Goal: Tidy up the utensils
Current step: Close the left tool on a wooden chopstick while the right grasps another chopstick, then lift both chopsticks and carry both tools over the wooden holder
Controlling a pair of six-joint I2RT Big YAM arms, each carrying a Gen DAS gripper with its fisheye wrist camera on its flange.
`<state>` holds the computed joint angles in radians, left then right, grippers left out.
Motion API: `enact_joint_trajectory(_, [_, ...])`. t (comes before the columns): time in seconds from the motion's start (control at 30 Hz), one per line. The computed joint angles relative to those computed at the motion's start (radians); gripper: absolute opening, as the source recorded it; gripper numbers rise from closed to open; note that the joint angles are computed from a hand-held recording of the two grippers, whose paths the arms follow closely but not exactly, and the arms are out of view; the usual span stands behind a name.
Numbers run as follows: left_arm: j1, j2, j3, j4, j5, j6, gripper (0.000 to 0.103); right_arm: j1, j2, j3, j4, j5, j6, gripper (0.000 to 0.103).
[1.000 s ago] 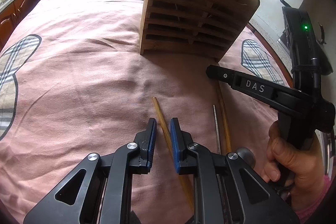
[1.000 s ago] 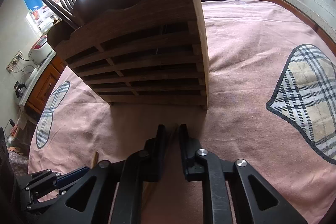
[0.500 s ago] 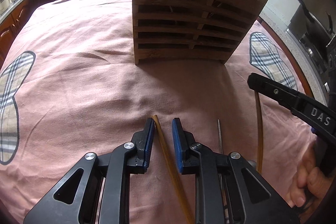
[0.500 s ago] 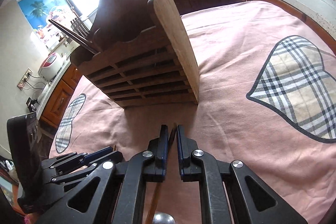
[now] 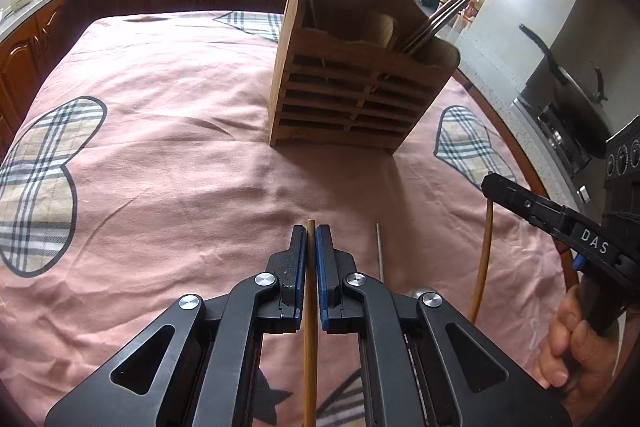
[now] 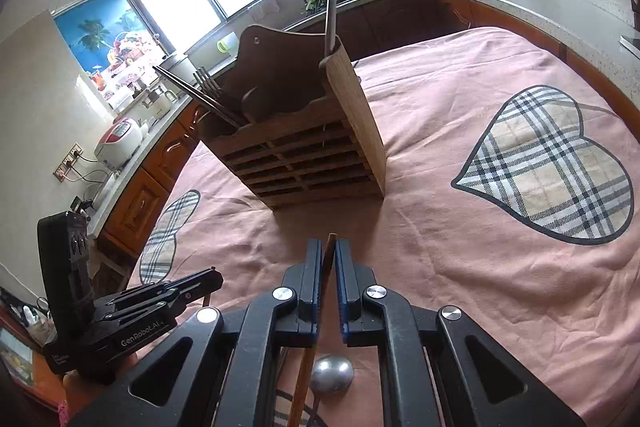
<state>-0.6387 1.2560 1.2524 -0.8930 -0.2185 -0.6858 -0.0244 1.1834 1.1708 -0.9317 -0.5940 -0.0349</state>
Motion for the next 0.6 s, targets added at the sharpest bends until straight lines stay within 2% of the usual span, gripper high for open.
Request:
enact_joint_trajectory(0.3, [-0.059,-0.115,-0.017,-0.015,-0.074,-0.026,0.004,-0.023,-0.075,0.001,-0.018,-0.040,-0.008,0.006])
enact_joint_trajectory(0.6, [-0.112,-0.177,-0.035,-0.044,-0.132,-0.050,0.004,-0.027,-0.141,-0.003,-0.023,-0.062,-0.011,0.005])
